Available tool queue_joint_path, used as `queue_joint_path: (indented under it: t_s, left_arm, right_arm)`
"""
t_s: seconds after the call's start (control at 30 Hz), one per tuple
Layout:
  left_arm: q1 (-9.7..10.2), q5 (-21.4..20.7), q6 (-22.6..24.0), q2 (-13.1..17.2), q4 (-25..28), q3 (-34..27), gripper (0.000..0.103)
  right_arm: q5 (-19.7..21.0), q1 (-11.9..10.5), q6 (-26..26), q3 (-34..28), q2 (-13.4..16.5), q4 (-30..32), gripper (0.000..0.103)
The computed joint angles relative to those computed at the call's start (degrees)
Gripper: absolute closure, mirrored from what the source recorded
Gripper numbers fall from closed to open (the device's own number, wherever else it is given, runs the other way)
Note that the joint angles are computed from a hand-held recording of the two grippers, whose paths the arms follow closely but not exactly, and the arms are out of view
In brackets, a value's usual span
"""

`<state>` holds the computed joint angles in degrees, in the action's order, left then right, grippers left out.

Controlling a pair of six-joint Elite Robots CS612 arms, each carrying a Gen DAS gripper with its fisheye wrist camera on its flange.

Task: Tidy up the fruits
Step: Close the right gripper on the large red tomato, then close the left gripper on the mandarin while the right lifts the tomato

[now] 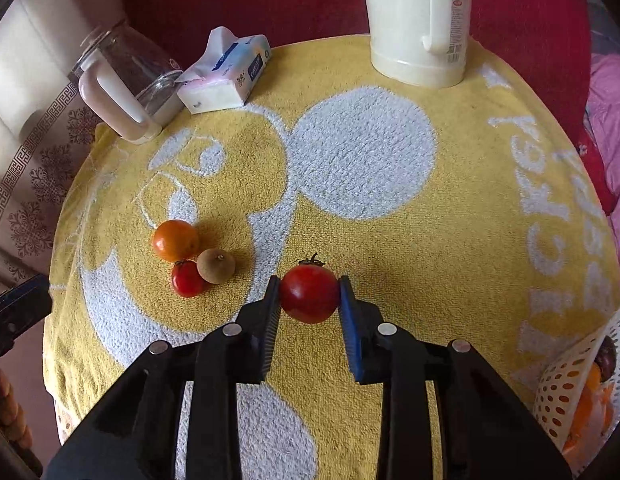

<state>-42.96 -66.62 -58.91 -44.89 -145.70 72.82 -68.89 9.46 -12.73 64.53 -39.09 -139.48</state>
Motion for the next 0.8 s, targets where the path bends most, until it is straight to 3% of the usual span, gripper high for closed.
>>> queue_joint_path:
  t_s: [0.27,0.57,0.8]
  left_arm:
    - [1.99,-4.96,2.50,4.96,1.25,-6.74,0.031]
    - [3.52,-8.11,3.14,9.34,3.76,-12.96,0.044]
    - [3.92,-8.67,3.08,10.96,6.08,-15.43,0.053]
  right_arm:
    - [0.71,-1.11,2.16,3.83,-2.68,-2.32,0.074]
    - [0.32,-2.10,2.44,6.69,-4.68,-4.24,0.074]
    - [0.56,-2.66,2.52,7.39,-5.32,-4.33,0.074]
